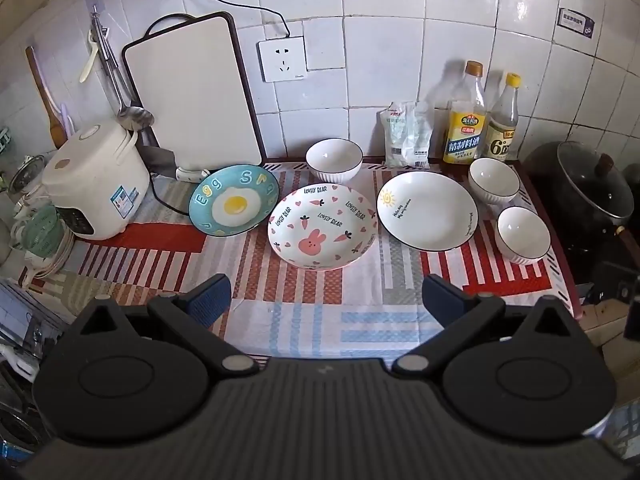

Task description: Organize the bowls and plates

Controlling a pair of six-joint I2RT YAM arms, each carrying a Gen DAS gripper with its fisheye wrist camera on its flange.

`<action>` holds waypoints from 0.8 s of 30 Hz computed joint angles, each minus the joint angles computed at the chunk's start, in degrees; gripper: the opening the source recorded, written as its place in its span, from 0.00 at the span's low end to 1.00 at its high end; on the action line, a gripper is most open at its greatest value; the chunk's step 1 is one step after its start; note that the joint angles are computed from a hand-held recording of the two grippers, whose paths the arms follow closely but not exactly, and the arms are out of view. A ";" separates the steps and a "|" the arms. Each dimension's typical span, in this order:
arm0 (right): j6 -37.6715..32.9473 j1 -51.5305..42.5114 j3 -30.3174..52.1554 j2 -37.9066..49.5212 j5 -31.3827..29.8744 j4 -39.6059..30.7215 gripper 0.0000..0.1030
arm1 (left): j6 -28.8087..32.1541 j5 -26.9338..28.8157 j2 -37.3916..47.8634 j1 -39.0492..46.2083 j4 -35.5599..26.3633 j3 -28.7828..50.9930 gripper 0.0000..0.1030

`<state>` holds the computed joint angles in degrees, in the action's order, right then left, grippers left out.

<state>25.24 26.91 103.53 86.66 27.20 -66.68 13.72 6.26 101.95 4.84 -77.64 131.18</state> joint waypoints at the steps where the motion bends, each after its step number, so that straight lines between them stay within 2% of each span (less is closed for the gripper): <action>1: -0.23 -0.22 0.52 0.42 -0.07 -0.13 1.00 | 0.30 0.39 -0.23 0.27 0.33 -0.49 1.00; 4: -0.68 0.16 0.57 0.80 1.07 0.19 1.00 | 1.05 1.92 -0.81 1.54 0.90 -1.53 1.00; 8: -1.27 0.18 0.29 0.92 1.48 0.62 1.00 | 0.35 1.69 0.56 1.48 -0.67 1.18 1.00; 21: -0.99 -0.78 -1.97 -0.02 -0.60 2.66 1.00 | -1.45 1.81 -2.46 2.21 4.34 -6.50 1.00; 24: -0.66 -0.52 -2.05 0.17 -0.38 2.64 1.00 | -1.81 1.93 -2.25 2.14 4.53 -6.28 1.00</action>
<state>24.58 26.39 101.47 86.83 26.81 -64.04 11.91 8.19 99.69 6.98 -73.11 124.90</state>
